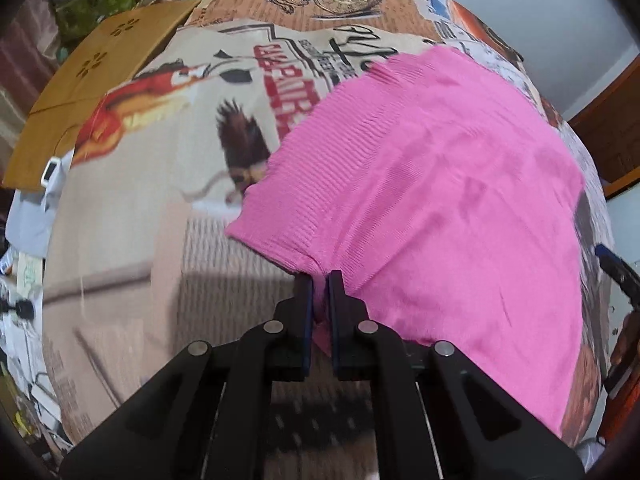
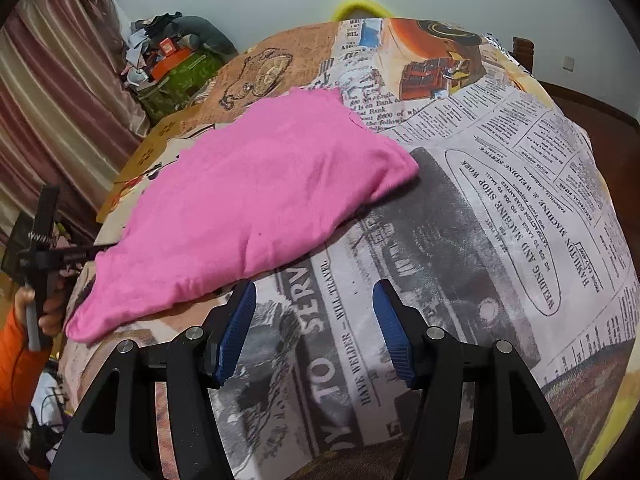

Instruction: Fold small clothes

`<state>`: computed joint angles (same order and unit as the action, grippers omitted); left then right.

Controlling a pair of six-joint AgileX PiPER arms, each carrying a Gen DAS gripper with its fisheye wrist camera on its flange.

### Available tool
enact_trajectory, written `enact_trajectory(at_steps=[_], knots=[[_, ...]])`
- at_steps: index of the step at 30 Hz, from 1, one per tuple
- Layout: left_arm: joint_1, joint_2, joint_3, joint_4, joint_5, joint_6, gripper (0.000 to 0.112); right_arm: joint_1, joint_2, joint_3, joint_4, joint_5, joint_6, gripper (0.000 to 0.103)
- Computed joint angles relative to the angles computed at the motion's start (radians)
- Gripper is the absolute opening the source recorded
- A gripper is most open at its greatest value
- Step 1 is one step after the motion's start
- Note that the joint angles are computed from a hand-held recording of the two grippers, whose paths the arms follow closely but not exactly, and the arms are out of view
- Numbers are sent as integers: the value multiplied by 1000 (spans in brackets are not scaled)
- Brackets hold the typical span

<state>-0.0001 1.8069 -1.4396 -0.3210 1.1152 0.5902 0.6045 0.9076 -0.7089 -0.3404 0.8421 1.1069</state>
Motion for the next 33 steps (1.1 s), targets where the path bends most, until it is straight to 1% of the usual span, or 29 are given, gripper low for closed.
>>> enact_trajectory(at_steps=[3,7,11,15,17,20,22,25,28,29,30,32,33], knots=[[8,-77,85,-12,7,36,6,67,-11,-14,-50,39,64,57],[5,-159,160,-25,27,70,6,128,-20,-28,-93,77,129,57],[-10,-199,191,-53,58,71,6,184,-32,-34,-127,113,189,57],[-62,-240,215,-67,72,67,6,257,-46,-45,-173,167,262,57],[-92,-270,233,-58,59,69,6,287,-51,-50,-188,187,290,57],[-115,-312,265,-35,20,71,6,319,-47,-58,-193,200,312,57],[-105,-324,279,-19,-5,66,6,341,-31,-64,-191,191,323,58],[-52,-329,292,-8,-38,80,7,336,20,-81,-174,156,298,61],[12,-330,290,-13,-55,114,23,308,72,-97,-140,102,251,62],[38,-333,289,-15,-64,127,33,293,95,-106,-119,77,224,62],[57,-337,289,-21,-70,140,40,284,110,-112,-105,63,206,62],[92,-343,293,-31,-89,161,47,264,143,-124,-66,22,165,62],[112,-343,291,-34,-99,171,49,249,161,-129,-34,-4,136,62]])
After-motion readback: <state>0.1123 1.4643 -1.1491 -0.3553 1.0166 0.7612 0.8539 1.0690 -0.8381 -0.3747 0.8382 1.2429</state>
